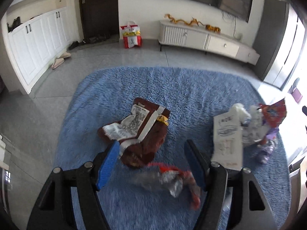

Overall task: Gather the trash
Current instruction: 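Grasp the brown wrapper with left tool while right grasps the red chip bag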

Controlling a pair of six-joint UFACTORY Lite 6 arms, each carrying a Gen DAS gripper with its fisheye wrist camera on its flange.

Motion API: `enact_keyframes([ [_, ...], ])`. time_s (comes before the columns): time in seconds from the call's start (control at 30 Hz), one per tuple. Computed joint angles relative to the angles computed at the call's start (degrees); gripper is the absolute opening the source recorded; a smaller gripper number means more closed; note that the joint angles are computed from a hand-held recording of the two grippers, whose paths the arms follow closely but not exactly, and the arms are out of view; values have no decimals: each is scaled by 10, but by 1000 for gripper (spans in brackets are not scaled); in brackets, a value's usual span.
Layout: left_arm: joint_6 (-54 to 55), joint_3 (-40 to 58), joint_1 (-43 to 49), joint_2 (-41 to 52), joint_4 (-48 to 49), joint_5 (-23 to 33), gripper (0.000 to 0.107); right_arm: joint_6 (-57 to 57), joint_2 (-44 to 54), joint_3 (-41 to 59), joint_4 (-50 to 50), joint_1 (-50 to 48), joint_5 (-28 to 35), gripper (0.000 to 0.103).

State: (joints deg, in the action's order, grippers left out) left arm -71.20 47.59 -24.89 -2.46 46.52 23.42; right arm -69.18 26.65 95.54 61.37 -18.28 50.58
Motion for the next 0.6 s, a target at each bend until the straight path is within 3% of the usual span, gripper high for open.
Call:
enact_keyframes([
  [0.2, 76, 85, 35, 134, -37, -23, 64, 55, 78, 76, -65, 56, -24, 94],
  [0.27, 107, 101, 42, 160, -65, -27, 45, 77, 106, 106, -86, 66, -23, 87],
  [0.37, 98, 103, 46, 171, -58, -31, 30, 111, 130, 139, -113, 70, -15, 61],
  [0.43, 99, 90, 46, 156, -59, -41, 15, 126, 143, 160, -121, 69, -7, 35],
  [0.53, 70, 64, 41, 121, -31, -44, 9, 120, 132, 152, -112, 60, 1, 18],
  [0.6, 71, 47, 41, 91, -35, -47, 7, 113, 117, 138, -104, 54, 4, 16],
])
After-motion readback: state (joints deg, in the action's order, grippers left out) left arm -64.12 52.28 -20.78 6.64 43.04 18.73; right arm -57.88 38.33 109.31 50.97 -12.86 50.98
